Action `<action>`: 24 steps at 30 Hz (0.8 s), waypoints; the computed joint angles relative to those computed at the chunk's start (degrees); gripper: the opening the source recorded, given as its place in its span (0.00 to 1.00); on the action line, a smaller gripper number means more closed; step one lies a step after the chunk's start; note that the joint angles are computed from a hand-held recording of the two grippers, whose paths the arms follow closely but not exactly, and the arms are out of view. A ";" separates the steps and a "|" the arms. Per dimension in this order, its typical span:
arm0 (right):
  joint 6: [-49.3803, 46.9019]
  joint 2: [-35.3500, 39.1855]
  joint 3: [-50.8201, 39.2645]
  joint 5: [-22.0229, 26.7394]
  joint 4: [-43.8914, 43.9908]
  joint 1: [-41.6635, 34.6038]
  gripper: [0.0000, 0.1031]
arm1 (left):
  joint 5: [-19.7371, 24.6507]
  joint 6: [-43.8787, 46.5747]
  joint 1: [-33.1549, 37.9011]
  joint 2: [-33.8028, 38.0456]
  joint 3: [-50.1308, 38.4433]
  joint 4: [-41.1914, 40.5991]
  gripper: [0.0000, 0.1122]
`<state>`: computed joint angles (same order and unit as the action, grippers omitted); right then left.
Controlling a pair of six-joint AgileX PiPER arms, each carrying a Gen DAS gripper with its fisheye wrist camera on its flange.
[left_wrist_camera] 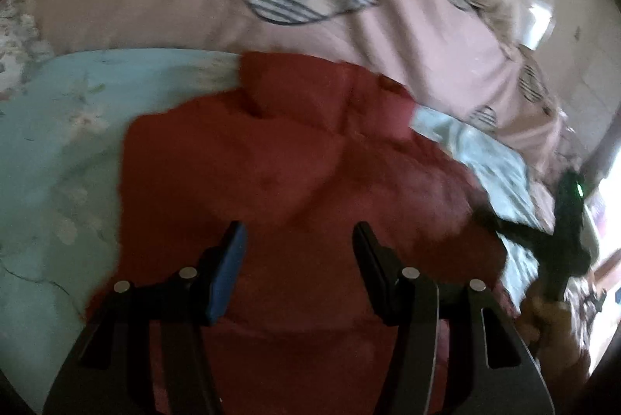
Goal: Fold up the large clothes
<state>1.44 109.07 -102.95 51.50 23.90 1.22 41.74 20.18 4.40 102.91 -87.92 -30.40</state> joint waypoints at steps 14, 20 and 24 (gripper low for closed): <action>11.24 -10.52 4.81 -7.42 -15.27 5.33 0.36 | 0.38 -9.94 -1.65 9.01 -5.52 13.26 0.50; 6.51 -3.91 -3.03 -0.72 -15.45 12.59 0.38 | -0.50 -12.67 -2.46 8.81 -5.24 16.42 0.50; 9.98 1.74 -4.95 2.57 -21.38 14.84 0.38 | -0.05 -12.89 -2.45 9.26 -6.09 16.70 0.50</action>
<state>11.42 110.81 -107.90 54.06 2.52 16.06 41.69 7.29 1.95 112.16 -94.01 -13.69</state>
